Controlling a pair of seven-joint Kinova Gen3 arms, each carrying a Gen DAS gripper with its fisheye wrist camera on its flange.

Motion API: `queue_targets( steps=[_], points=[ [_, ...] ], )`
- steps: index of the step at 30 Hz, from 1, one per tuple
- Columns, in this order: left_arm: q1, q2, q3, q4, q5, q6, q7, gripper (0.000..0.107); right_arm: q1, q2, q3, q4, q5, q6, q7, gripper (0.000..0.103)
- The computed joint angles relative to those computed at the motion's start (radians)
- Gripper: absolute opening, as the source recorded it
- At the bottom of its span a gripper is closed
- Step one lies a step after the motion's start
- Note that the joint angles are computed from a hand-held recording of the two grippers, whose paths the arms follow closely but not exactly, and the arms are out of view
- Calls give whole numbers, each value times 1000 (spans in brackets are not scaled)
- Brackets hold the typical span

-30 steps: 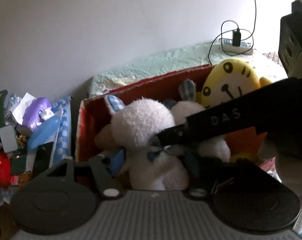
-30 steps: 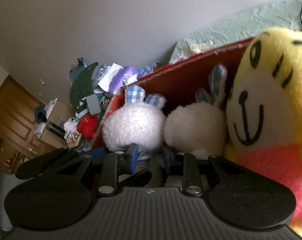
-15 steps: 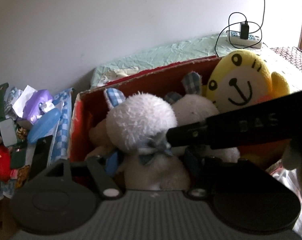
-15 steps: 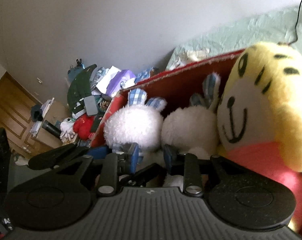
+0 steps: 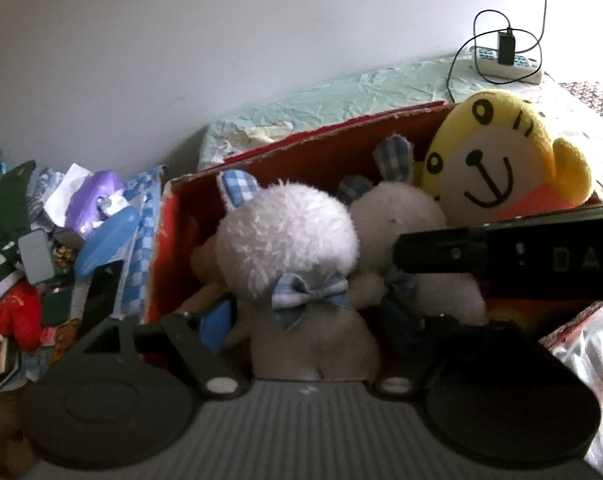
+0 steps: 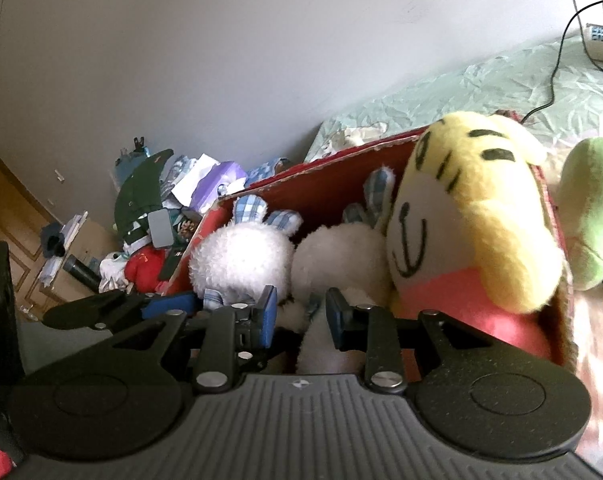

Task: Organize objects
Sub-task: 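Withdraw the right gripper from the box toward the green plush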

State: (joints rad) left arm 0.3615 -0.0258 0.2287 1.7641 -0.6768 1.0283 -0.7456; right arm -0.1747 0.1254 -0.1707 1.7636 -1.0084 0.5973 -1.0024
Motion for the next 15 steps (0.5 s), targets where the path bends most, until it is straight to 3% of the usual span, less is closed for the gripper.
queue_targets(
  steps=[9, 15],
  points=[
    [32, 9, 21, -31, -38, 96, 56, 87, -44, -61, 12, 31, 114, -60, -81, 30],
    [64, 20, 32, -49, -49, 142, 76, 87, -59, -96, 28, 58, 132, -80, -91, 31]
  ],
)
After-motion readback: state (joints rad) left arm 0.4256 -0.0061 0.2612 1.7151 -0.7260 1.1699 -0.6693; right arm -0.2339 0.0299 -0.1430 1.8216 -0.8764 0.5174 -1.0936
